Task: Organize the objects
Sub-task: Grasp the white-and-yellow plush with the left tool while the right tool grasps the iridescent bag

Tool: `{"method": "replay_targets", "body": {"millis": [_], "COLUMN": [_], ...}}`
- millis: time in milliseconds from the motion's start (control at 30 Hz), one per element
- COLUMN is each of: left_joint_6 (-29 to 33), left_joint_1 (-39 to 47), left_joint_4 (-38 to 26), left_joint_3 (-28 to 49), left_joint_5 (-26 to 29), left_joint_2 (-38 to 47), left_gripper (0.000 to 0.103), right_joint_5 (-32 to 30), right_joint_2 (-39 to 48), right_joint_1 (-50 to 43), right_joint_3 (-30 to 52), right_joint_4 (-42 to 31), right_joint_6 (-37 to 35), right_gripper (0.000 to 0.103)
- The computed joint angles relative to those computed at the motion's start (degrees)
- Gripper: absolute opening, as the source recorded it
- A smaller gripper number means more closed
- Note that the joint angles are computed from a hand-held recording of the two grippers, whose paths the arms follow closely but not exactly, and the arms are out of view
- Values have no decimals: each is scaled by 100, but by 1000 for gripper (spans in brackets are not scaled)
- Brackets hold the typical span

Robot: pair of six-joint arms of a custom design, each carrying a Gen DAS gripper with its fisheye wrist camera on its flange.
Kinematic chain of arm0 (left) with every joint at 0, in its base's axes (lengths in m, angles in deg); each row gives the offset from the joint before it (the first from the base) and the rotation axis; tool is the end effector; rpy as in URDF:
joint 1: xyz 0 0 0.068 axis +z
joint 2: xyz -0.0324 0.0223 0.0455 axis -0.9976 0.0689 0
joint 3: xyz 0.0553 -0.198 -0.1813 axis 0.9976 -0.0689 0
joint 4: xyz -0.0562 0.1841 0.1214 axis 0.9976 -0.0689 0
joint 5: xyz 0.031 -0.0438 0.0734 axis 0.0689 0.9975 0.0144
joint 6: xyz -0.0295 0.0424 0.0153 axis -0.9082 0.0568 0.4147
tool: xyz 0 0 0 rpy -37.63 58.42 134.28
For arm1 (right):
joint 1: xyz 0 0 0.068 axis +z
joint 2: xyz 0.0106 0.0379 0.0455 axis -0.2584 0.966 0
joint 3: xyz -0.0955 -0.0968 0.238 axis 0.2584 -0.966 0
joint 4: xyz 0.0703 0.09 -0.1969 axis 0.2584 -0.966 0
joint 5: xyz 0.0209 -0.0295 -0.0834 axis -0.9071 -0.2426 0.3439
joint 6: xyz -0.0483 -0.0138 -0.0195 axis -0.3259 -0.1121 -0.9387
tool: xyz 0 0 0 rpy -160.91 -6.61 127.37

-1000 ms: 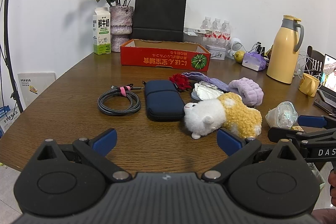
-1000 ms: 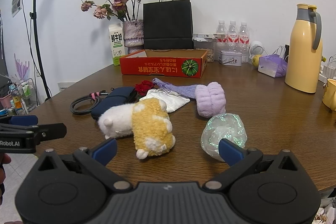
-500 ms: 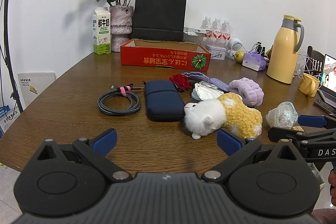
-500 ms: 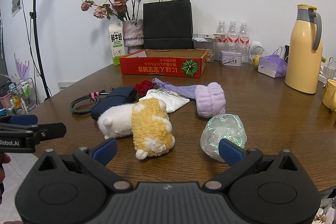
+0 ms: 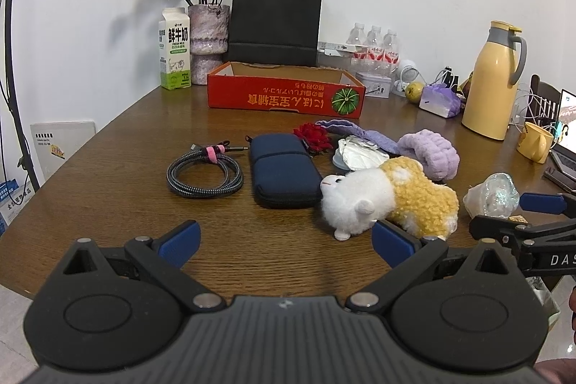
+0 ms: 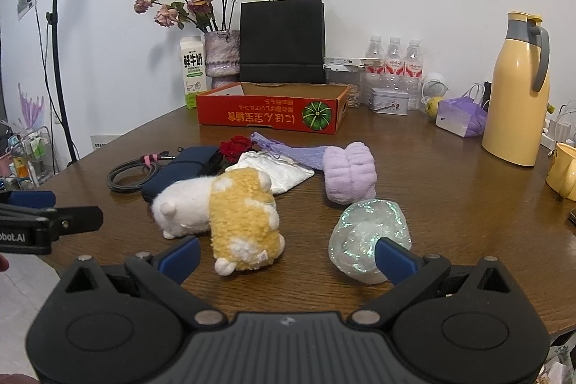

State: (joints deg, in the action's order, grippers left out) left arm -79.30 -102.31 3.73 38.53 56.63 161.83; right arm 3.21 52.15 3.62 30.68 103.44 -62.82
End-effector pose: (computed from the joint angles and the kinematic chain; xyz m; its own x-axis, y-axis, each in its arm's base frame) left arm 0.2376 -0.0637 0.0768 -0.4789 -0.0207 -0.8776 0.0732 0.9953 -0.0634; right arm 0.2334 0.0755 0.0839 -0.4632 -0.0840 -0.8822 -0.2199 0.9753 0.0226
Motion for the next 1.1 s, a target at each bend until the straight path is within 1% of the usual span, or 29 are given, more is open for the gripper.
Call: {"method": "replay_targets", "body": {"millis": [233, 400, 600, 667, 733, 800, 867, 900, 967, 1033, 1100], "left_joint_6": [29, 48, 39, 48, 51, 53, 48, 46, 29, -23, -59], "left_joint_1": [54, 81, 4, -40, -100, -157, -231, -260, -339, -394, -450], "left_joint_4": [-394, -680, -1103, -1235, -1375, -1507, -1644, -1705, -1884, -2036, -2123], "left_joint_3": [321, 569, 922, 1055, 1178, 1309, 1439, 1491, 1609, 1693, 1749], "left_joint_5": [84, 166, 152, 123, 76, 33, -35, -54, -119, -139, -167], "left_joint_2": [47, 86, 100, 115, 116, 128, 141, 145, 134, 119, 106], "left_gripper": [103, 103, 103, 103, 103, 103, 103, 103, 103, 103, 103], "right_joint_5": [29, 69, -74, -169, -295, -445, -643, -720, -889, -1098, -1329], "right_joint_2": [142, 230, 409, 476, 552, 648, 709, 735, 781, 824, 890], "right_joint_1": [-170, -336, -637, -753, -864, -967, -1076, -1115, -1199, -1301, -1410], "right_joint_3": [184, 408, 702, 810, 930, 1030, 1162, 1234, 1354, 1417, 1413], "right_joint_4": [-39, -214, -405, -472, -537, -550, -668, -747, -887, -935, -808], "right_joint_6": [-117, -249, -458, -567, -650, -741, -826, -869, -964, -1018, -1038], "right_gripper": [103, 103, 100, 94, 92, 84, 74, 71, 59, 51, 48]}}
